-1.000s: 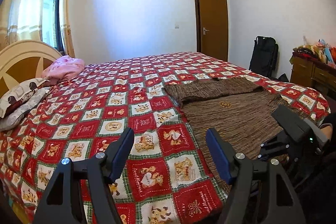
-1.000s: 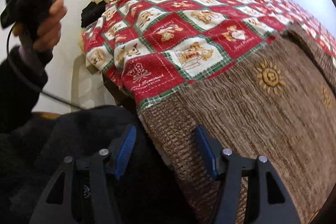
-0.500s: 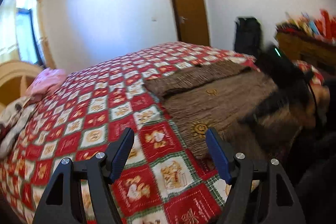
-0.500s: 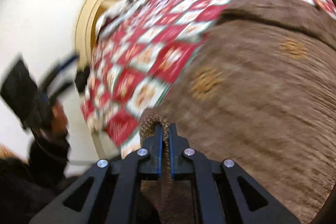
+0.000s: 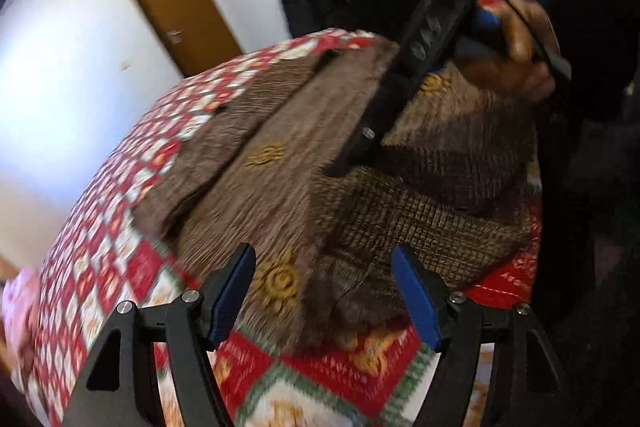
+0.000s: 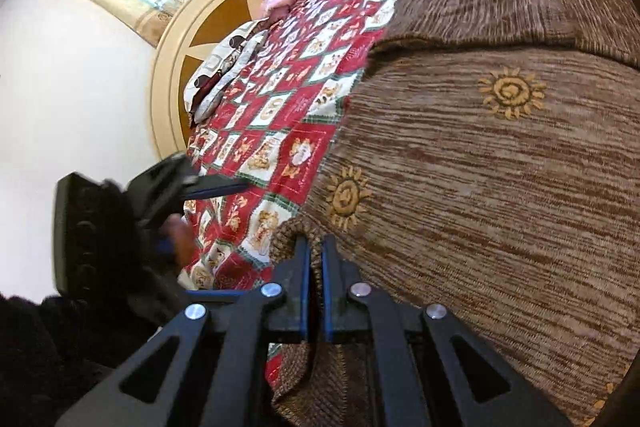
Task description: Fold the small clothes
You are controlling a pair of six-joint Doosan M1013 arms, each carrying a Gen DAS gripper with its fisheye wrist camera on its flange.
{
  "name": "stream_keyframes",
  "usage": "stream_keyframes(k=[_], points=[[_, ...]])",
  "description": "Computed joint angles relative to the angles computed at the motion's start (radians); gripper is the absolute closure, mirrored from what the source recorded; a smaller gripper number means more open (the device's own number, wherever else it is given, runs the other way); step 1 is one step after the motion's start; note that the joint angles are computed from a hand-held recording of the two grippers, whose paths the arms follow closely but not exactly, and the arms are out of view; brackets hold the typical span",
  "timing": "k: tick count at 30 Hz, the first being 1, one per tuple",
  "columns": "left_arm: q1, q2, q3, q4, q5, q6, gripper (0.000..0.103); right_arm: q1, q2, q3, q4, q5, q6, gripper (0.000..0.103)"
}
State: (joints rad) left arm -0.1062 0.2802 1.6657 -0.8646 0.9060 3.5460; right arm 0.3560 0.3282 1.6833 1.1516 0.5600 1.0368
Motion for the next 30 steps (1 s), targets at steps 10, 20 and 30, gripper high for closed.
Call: stream_keyframes(k=[10,20,30], points=[[-0.054,0.018,0.011,0.13,0.004,0.032,0.031,-0.026,0.004,0.005,-0.114,-0.07,0.199,0.083],[-0.042,0.039,-0.005,0.104,-0.003,-0.014,0.031,0.016,-0.028,0.03,-0.226,-0.033,0.169,0.059],[-0.01,0.027,-0.002,0.049,0.02,-0.01,0.031,0.065,0.005,-0.023,-0.692,-0.052,0.574,0.061]])
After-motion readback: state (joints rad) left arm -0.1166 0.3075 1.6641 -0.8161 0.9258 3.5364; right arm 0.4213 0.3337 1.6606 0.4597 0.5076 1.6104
